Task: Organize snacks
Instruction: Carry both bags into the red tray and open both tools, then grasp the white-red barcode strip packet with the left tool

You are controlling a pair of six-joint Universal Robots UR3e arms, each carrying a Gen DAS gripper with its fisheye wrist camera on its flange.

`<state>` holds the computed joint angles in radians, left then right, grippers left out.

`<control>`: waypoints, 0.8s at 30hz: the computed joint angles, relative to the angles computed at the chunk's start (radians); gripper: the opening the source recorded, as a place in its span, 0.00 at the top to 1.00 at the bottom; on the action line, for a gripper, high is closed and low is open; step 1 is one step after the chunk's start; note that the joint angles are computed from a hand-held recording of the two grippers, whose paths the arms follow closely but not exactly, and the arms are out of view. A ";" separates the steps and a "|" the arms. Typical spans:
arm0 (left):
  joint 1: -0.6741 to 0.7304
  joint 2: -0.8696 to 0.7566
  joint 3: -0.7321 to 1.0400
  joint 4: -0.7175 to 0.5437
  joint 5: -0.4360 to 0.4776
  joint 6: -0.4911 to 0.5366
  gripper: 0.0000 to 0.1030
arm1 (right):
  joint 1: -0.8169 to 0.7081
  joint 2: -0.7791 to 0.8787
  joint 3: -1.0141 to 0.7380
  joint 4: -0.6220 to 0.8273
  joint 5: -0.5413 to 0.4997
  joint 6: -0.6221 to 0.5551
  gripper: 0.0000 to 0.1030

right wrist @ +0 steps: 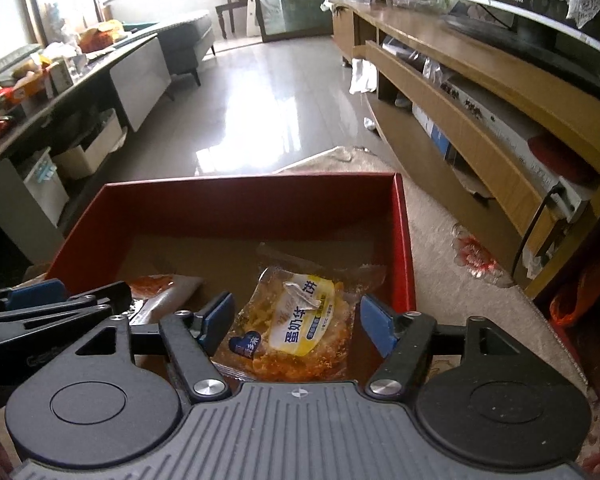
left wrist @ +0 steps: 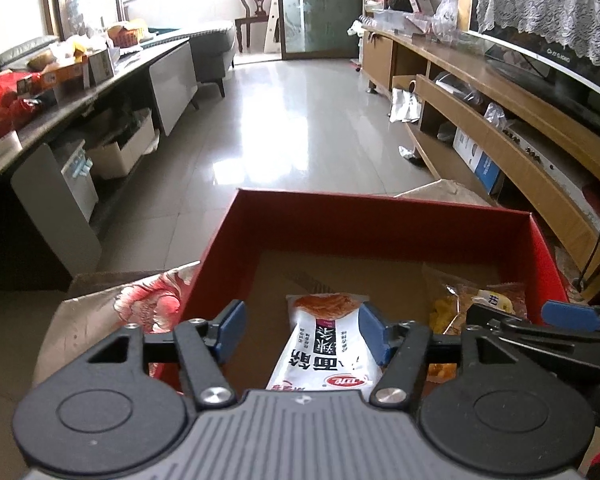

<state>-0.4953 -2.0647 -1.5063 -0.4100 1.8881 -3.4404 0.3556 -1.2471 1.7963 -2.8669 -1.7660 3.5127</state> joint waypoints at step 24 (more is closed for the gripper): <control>-0.023 0.223 -0.261 0.072 -0.012 -0.010 0.30 | 0.081 -0.173 0.151 -0.004 -0.066 0.047 0.22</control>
<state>-0.5186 -1.8416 -1.7673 -0.3380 1.8764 -3.4507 0.4368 -1.4204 1.9478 -2.8707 -1.8322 3.5597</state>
